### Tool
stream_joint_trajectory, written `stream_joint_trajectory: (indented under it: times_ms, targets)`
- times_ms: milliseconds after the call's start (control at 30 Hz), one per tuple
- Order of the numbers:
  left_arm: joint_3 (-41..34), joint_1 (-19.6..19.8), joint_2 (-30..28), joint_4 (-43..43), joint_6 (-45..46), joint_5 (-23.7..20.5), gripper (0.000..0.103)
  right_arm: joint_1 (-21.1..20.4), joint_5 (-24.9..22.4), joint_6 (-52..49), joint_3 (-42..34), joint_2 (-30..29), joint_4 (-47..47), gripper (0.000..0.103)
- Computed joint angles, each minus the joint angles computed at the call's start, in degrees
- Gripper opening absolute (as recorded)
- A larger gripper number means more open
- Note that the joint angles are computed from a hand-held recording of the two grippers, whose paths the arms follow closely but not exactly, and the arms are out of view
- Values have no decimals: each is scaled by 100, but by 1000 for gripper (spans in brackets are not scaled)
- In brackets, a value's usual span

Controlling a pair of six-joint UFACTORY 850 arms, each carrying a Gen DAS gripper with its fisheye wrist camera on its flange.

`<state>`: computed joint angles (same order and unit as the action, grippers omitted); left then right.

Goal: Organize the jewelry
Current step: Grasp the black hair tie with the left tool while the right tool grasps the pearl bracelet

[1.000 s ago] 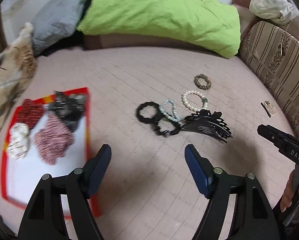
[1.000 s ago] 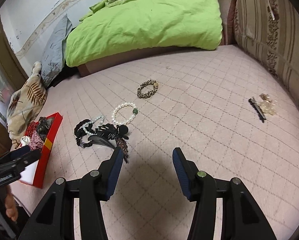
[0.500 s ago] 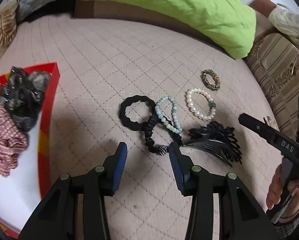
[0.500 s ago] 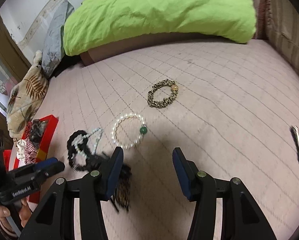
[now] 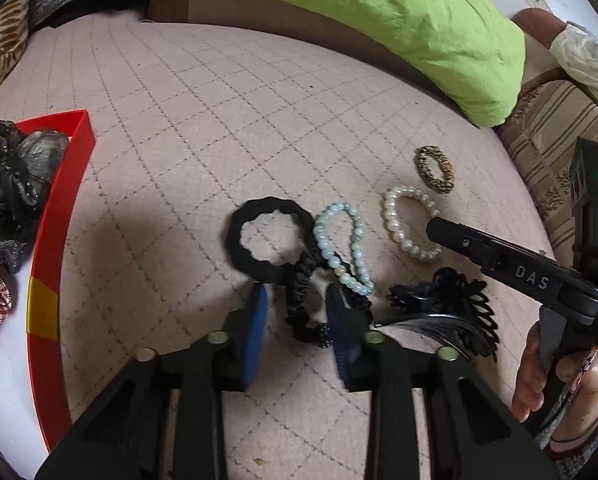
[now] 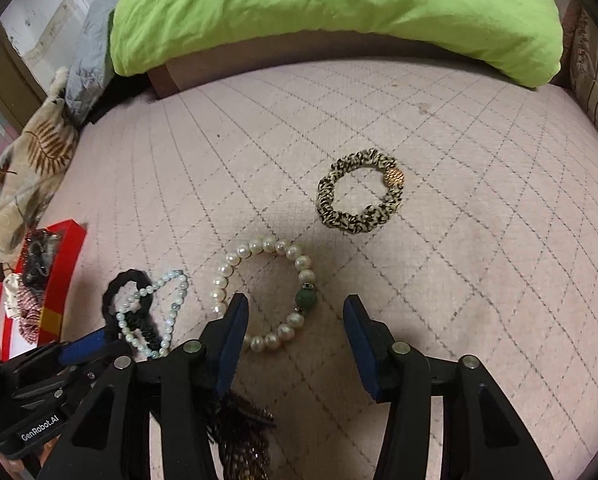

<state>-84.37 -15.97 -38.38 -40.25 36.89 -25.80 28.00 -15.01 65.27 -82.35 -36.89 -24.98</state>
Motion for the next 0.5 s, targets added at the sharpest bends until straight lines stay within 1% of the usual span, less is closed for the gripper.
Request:
stream_joint_trajectory:
  times_ms: [33,67,133,167,200,233,300,333,400,500]
  targets:
    - [-1,-15,-6,81,-83,52,20,6,-59,12,-56,-42,-26,51]
    - [0,-27,-11,164,-158,101,18,36,-178,176,-145,-103,-239,50]
    - [28,-42,5,236,-192,177,18,63,-372,192,-292,-195,-355,49]
    - [39,-41,17,273,-210,195,15,83,-526,215,-386,-252,-436,44]
    - [52,-54,25,382,-306,241,13,91,-620,238,-444,-286,-494,36]
    - [67,-68,34,492,-402,284,8,107,-766,295,-512,-328,-590,32]
    - [69,-95,33,628,-530,332,8,122,-898,419,-568,-365,-771,15]
    - [80,-99,51,668,-583,327,7,117,-885,454,-548,-353,-809,13]
    - [112,-84,95,614,-581,269,7,99,-792,503,-480,-300,-823,13]
    - [228,-45,231,451,-454,182,7,117,-724,888,-297,-152,-1185,13]
